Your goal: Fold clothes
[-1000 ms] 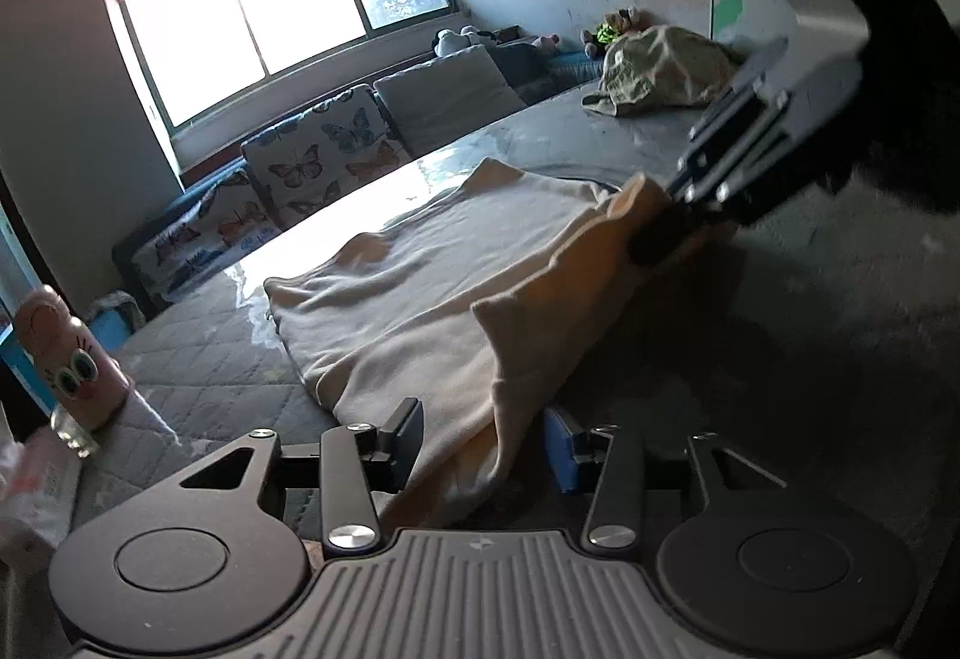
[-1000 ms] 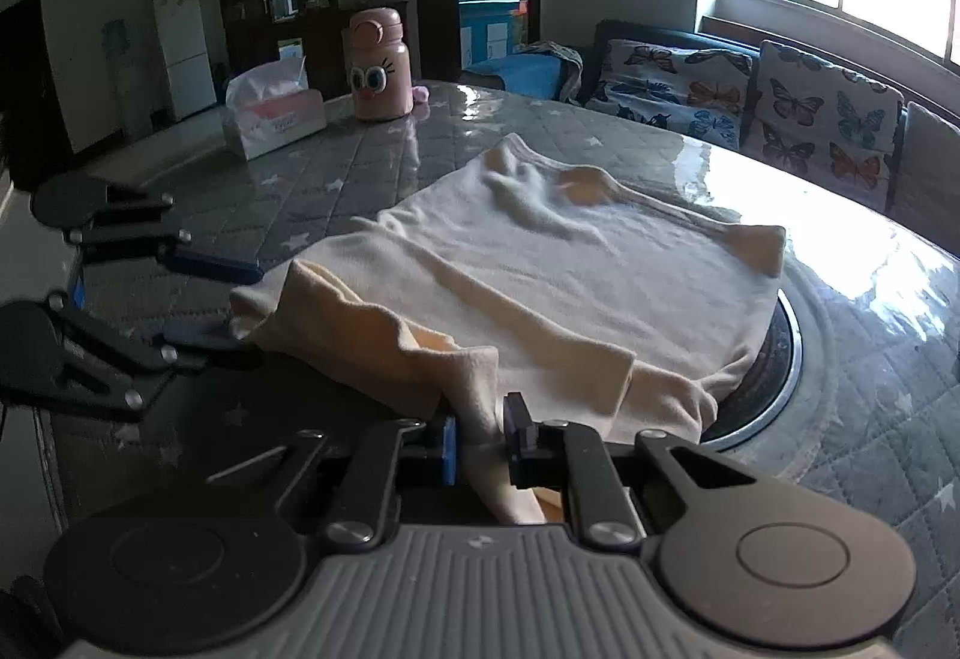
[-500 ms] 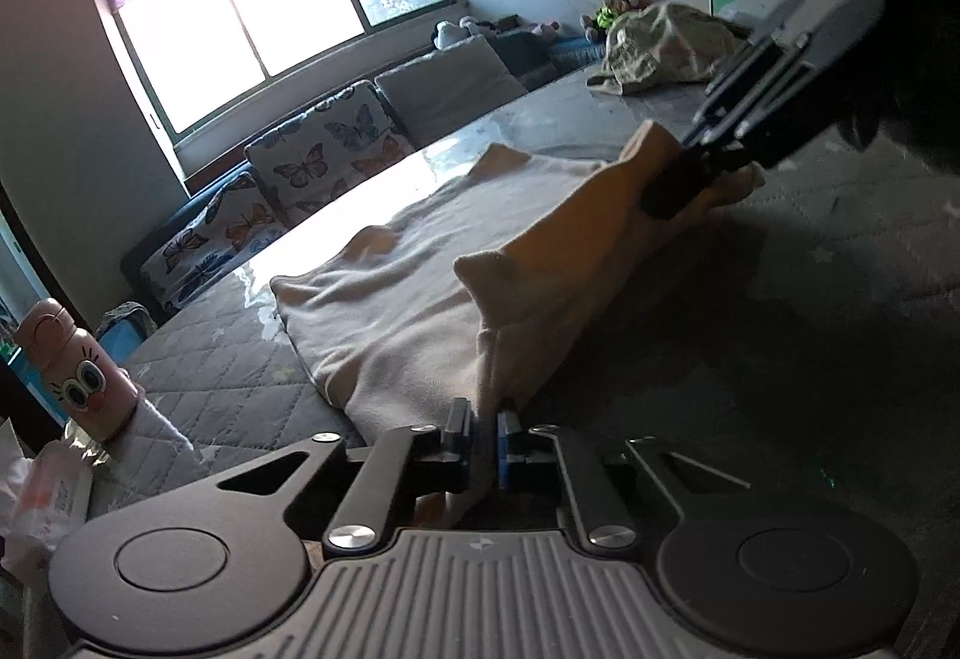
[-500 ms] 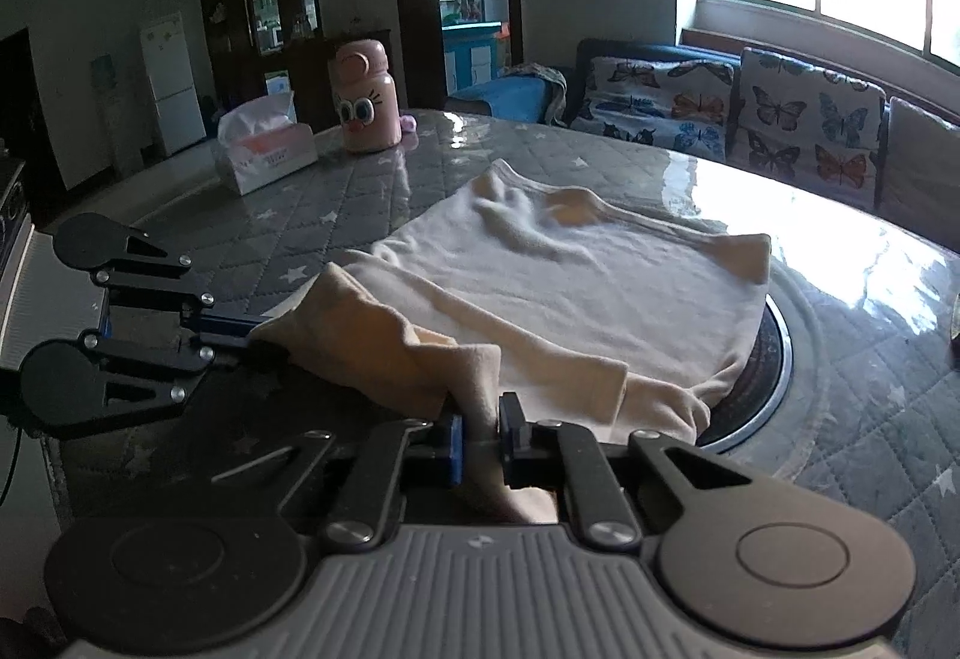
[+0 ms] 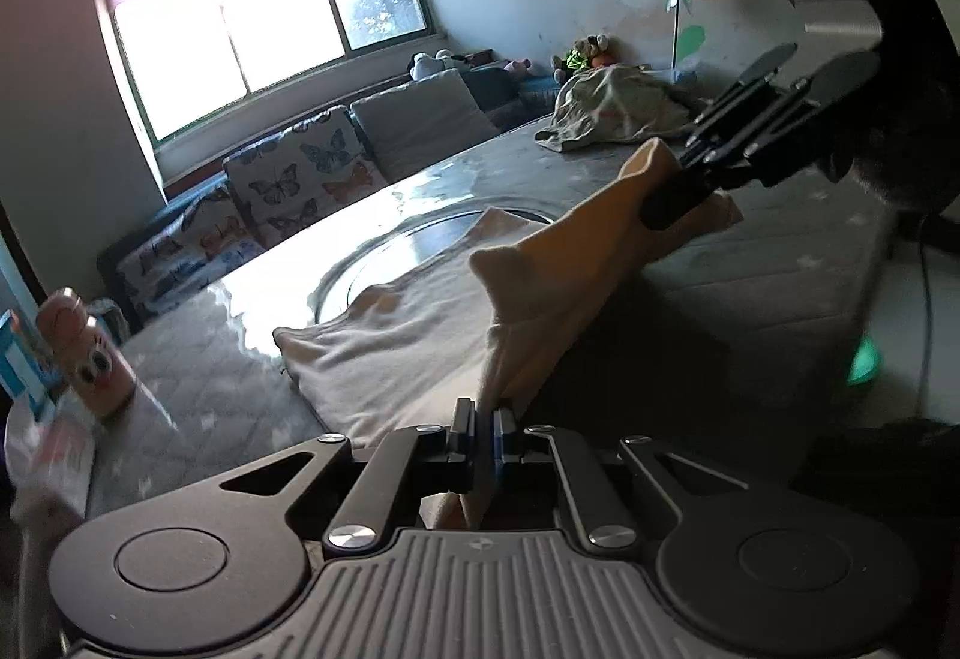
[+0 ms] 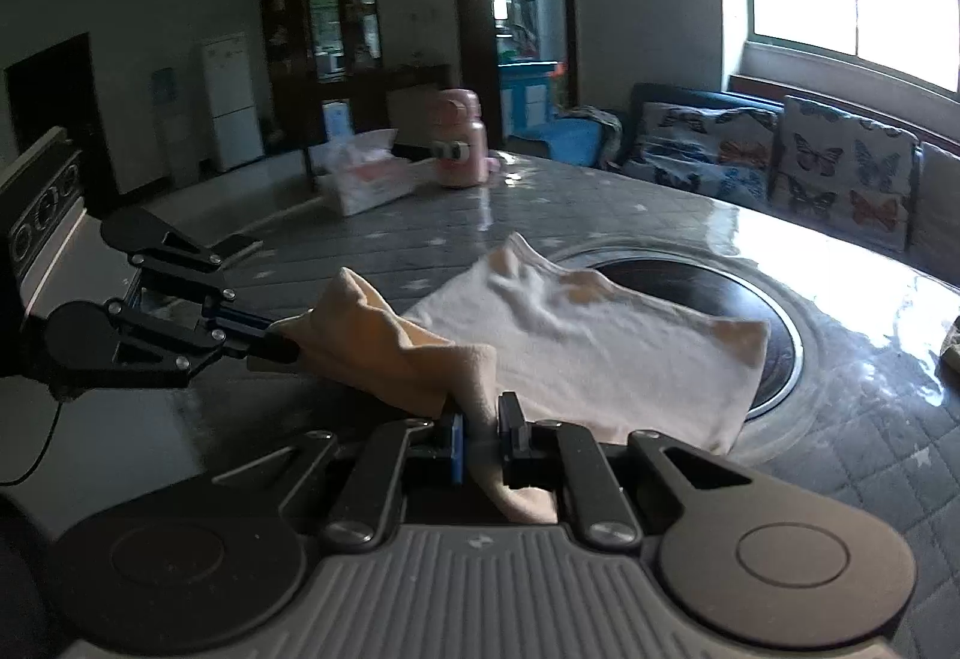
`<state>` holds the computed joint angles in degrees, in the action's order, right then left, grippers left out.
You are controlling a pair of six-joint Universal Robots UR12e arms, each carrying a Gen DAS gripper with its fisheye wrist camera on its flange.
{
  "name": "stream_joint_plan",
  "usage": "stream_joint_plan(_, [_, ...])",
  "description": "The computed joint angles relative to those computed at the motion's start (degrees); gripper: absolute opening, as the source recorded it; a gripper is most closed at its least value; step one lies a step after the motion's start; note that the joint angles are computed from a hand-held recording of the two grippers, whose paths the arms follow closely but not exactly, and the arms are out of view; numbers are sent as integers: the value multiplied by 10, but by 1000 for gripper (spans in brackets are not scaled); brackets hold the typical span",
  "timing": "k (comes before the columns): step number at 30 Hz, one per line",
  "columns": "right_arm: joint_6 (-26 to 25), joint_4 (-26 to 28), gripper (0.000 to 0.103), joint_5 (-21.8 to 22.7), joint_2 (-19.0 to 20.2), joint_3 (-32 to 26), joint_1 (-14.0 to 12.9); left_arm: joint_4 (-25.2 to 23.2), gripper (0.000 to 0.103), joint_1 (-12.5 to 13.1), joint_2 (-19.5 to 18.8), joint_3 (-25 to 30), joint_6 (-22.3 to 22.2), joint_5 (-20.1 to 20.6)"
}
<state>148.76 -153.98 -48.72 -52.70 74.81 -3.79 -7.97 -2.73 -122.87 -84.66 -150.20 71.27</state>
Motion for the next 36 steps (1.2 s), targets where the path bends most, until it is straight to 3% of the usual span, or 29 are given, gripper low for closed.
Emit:
stream_joint_plan(7, [-55, 49, 10, 21, -42, 41, -4, 2, 6, 0, 36, -41, -14, -1])
stream_joint_plan(13, [-37, 48, 10, 19, -26, 5, -3, 36, 6, 0, 14, -12, -34, 12])
stream_joint_plan(16, [-25, 60, 10, 14, -7, -30, 0, 40, 6, 0, -8, 23, -45, 16])
stream_joint_plan(21, [6, 123, 10, -3, 51, -138, 9, 27, 6, -1, -58, 100, -52, 42])
stream_joint_plan(26, [43, 176, 10, -34, 123, -256, 21, -34, 6, 0, -116, 193, -79, 63])
stream_joint_plan(32, [139, 169, 16, -83, 186, -324, 33, -106, 9, -5, -171, 271, -116, 104])
stream_joint_plan(36, [180, 111, 22, -110, 186, -304, 31, -103, 17, -8, -176, 271, -112, 127])
